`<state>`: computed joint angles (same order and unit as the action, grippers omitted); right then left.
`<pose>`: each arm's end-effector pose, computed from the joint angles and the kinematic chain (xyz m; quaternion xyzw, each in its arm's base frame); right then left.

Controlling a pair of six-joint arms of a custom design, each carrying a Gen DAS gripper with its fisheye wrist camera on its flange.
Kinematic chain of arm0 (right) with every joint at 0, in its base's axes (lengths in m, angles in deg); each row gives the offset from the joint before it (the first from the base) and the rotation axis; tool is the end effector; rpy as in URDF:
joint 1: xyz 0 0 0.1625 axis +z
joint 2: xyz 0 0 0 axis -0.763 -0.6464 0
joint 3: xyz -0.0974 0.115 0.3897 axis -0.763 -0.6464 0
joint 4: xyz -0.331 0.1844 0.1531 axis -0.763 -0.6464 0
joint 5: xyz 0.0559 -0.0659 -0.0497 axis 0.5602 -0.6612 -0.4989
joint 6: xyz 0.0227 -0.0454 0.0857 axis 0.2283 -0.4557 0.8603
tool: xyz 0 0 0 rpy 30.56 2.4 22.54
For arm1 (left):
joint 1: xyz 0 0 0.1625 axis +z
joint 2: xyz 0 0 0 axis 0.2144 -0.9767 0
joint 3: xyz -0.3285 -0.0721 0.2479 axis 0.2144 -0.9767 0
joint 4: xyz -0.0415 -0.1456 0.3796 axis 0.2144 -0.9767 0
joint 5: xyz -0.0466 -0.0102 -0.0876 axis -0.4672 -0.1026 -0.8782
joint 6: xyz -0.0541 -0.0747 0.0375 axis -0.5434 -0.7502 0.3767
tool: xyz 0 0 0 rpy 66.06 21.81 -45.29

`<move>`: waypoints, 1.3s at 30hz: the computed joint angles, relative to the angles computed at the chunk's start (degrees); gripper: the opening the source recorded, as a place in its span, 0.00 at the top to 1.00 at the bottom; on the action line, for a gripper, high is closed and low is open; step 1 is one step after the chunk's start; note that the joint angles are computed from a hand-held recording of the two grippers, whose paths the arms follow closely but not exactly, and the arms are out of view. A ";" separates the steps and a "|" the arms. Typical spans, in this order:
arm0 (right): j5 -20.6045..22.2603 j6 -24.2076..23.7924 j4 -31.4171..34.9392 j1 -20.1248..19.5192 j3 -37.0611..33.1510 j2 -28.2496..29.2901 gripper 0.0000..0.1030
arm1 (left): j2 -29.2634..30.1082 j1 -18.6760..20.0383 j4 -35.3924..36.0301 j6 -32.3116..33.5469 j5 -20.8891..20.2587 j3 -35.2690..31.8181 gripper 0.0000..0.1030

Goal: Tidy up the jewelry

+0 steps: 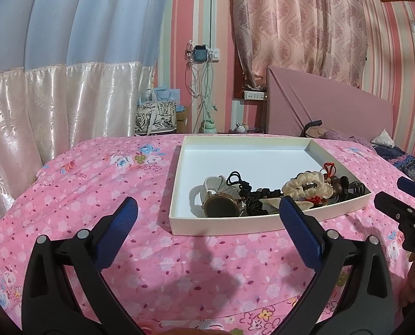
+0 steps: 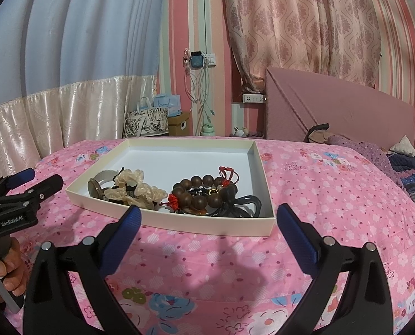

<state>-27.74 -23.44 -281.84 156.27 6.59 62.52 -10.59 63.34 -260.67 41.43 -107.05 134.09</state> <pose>0.3254 -0.7518 -0.0224 0.3150 -0.7845 0.4694 0.2550 0.0202 -0.6920 0.2752 0.1554 0.7595 -0.5296 0.3444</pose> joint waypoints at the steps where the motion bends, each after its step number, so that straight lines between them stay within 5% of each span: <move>1: -0.01 -0.02 -0.06 0.01 -0.01 0.03 0.05 | 0.00 0.00 0.00 0.00 0.00 0.00 0.03; 39: -0.16 -0.02 -0.04 -0.18 0.24 -0.12 0.04 | -0.12 -0.21 -1.01 1.21 0.22 0.20 0.03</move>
<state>-27.90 -23.47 -281.88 156.10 6.83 62.40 -10.71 63.13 -261.69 42.64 -106.84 134.29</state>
